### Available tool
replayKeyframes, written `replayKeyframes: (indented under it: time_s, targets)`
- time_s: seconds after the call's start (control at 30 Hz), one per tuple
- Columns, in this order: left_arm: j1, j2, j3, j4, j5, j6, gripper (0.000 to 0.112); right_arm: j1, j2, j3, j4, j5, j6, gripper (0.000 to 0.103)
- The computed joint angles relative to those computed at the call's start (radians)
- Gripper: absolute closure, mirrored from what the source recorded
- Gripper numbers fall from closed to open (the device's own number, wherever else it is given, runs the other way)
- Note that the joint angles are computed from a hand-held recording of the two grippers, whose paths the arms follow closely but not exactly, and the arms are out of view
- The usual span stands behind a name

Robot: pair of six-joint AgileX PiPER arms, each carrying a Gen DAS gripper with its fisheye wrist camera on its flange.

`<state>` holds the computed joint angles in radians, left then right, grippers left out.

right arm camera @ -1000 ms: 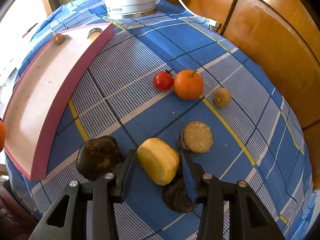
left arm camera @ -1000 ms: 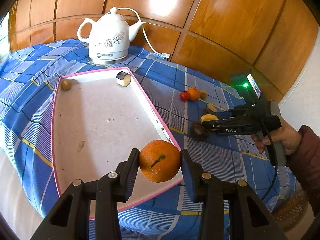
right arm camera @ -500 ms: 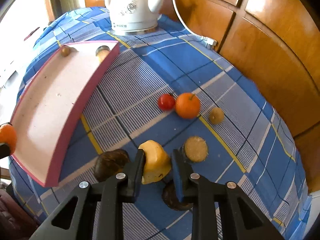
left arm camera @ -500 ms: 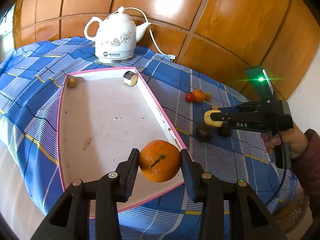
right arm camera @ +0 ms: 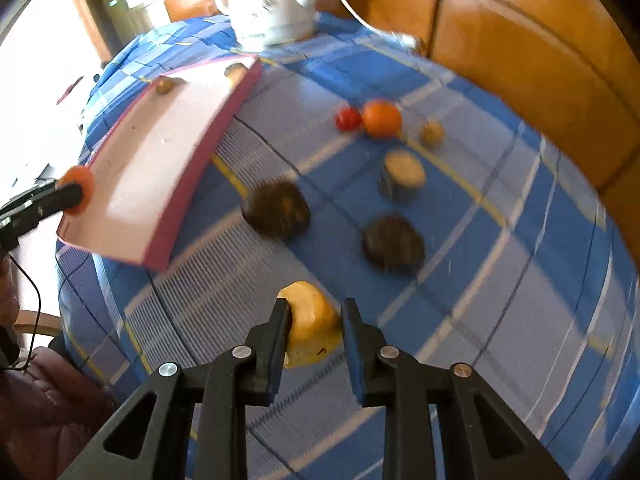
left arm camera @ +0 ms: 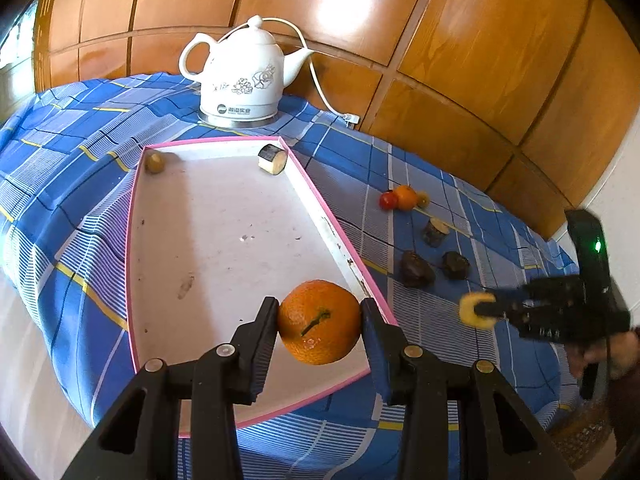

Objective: Organize fruits
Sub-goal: 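Lift the mandarin with the left gripper while the right gripper grasps the yellow fruit chunk, then lower the mandarin into the tray and open the left gripper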

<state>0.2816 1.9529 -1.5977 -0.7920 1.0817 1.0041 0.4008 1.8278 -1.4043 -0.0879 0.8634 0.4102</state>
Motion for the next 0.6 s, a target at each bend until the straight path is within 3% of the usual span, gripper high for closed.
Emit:
replayKeyframes:
  time_s: [0.3,0.6]
  targets:
    - [-0.008,0.002,0.009,0.021,-0.021,-0.012,0.07,-0.073,-0.024,0.115,0.184,-0.111,-0.124,0.072]
    - [-0.025,0.02,-0.01,0.078,-0.069,-0.073,0.07,-0.025,0.004,0.076,0.084,-0.082,-0.075,0.072]
